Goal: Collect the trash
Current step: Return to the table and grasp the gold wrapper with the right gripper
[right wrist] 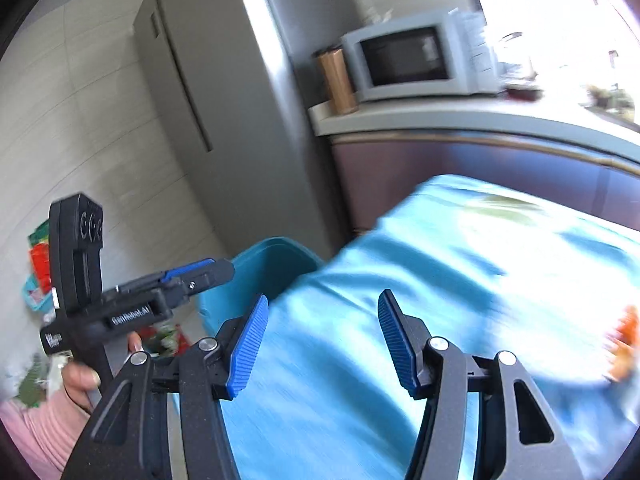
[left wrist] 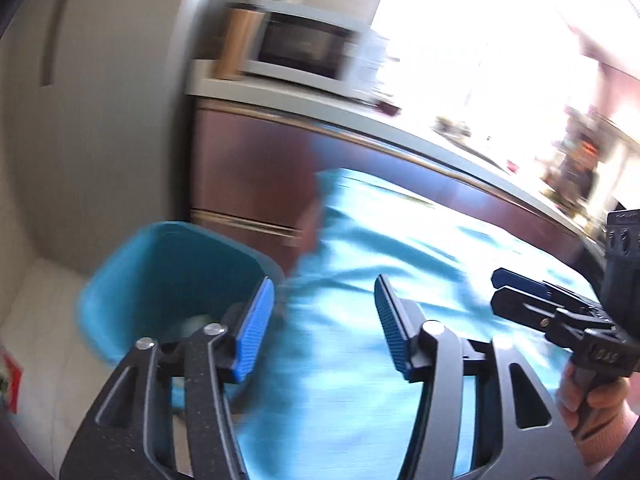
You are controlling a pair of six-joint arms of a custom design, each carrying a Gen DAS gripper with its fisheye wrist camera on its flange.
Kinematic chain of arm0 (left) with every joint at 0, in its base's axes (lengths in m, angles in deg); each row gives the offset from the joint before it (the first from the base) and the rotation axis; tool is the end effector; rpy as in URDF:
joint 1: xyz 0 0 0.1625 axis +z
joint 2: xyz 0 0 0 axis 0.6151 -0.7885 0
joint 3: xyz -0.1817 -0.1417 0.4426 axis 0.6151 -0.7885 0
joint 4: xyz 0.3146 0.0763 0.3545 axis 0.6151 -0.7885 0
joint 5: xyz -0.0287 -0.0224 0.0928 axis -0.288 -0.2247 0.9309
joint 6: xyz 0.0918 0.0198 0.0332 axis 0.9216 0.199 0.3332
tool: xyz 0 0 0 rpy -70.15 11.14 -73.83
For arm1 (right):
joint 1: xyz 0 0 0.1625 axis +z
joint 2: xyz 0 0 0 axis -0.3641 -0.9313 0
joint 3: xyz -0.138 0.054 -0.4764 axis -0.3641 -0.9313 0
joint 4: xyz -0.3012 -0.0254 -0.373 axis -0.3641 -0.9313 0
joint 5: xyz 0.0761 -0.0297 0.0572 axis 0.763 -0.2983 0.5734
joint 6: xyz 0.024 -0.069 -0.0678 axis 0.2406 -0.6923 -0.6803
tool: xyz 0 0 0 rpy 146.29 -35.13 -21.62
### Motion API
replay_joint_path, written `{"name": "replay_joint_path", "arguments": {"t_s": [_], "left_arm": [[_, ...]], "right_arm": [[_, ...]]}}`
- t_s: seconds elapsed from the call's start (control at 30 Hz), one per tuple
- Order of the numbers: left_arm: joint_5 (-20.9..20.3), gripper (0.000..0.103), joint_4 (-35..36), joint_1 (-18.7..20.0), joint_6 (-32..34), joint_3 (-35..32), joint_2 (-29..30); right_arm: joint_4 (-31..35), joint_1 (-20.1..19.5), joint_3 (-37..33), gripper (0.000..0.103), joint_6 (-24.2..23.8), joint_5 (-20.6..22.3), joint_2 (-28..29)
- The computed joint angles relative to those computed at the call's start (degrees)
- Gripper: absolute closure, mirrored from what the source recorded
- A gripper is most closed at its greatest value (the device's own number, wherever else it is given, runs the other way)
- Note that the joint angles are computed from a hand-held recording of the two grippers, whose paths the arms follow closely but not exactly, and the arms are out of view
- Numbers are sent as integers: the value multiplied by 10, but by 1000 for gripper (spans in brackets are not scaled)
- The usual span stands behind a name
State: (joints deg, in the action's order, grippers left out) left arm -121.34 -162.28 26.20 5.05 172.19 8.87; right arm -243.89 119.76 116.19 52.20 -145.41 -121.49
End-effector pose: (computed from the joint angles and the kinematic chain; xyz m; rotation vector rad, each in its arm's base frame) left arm -0.1394 -0.7229 0.2275 0.3654 2.4167 -1.2269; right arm 0.2459 -0.7440 0.1650 1.1290 -2.6486 0.8618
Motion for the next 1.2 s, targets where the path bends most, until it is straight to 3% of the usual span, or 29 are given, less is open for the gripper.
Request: {"name": "replay_joint_path", "arguments": {"t_s": [0.23,0.43,0.63,0.9,1.0,1.07,1.1,1.17,1.2], "left_arm": [[-78,45,103,-15,-12,-71,69],[-93,43,197,-19,-48,-142,125],[-89,43,262,-11,-72,-197,159],[-93,44,287,-11,-85,-221,173],[-98,51,297,-12,-83,-226,174],[-97,62,301,-13,-82,-229,177],[-97,67,303,-13,-82,-230,178],[-92,69,299,-14,-83,-230,180],[-93,73,297,-14,-83,-229,180]], "right_arm": [[-164,-48,109,48,2,-65,-94],[-268,-83,134,48,17,-153,-133],[-270,-109,128,43,21,-201,-141],[-308,-112,151,41,-80,-255,-125],[-331,-113,148,51,-105,-266,-113],[-329,-115,146,67,-104,-268,-114],[-323,-117,144,70,-99,-268,-115],[-311,-120,145,86,-85,-262,-122],[-306,-122,147,89,-80,-258,-126]]}}
